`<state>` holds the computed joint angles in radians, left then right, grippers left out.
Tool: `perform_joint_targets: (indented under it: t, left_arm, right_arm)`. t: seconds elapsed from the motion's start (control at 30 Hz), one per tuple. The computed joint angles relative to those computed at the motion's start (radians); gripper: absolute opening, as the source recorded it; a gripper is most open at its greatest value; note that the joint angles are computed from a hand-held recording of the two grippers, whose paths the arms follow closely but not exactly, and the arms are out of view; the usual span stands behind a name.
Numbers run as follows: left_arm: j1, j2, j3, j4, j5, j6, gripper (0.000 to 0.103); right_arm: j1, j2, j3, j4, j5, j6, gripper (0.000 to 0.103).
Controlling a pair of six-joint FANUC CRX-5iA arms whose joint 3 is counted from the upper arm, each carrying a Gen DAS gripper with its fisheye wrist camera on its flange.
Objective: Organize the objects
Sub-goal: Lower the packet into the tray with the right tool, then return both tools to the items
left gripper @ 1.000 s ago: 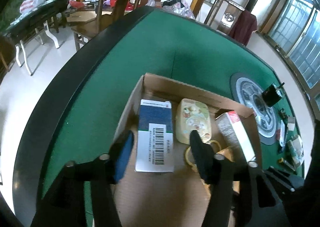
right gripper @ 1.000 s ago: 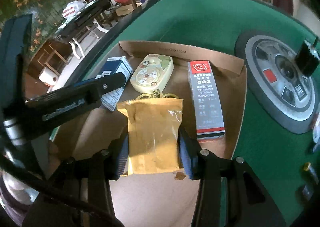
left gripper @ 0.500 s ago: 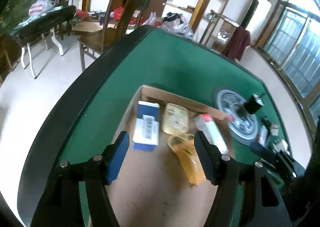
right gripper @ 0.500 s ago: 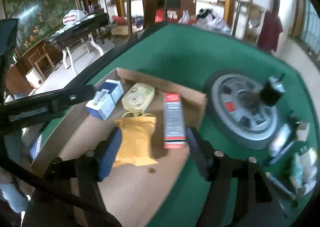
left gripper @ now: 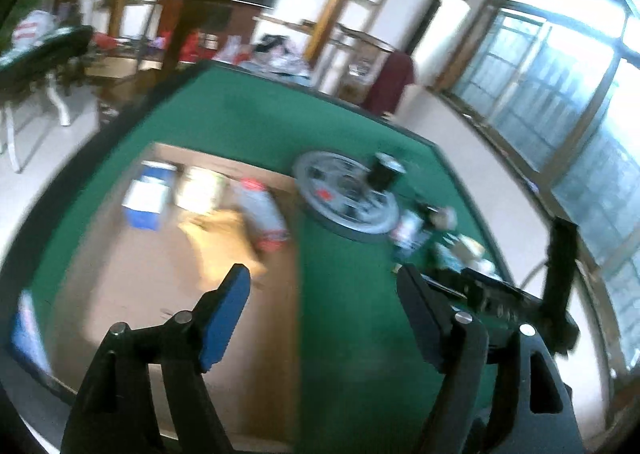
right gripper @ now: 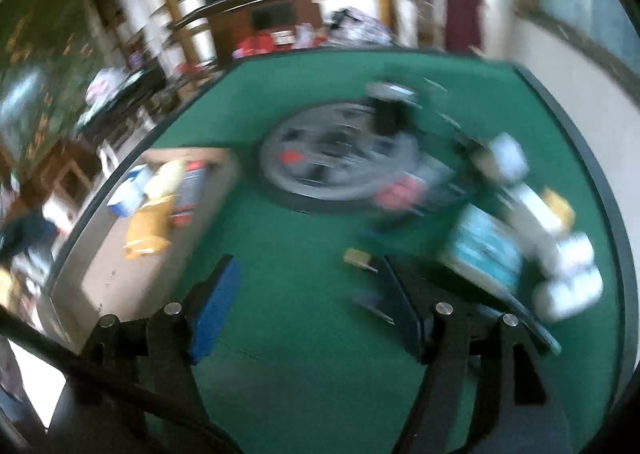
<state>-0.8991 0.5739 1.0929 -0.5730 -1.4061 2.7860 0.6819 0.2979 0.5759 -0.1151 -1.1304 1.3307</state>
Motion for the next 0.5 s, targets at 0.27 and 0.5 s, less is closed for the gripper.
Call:
perform_joint_targets:
  t: [0.27,0.5]
  left_arm:
    - [0.034,0.182,0.164,0.205,0.061,-0.077,0.071]
    - [0.015,0.221,0.225,0.185,-0.001,-0.063,0.071]
  right_arm:
    - [-0.290,-0.027,0.007,-0.480,-0.109,0.077,0.071]
    - [-0.207,0.034,0.029,-0.342,-0.152,0.038,0.072]
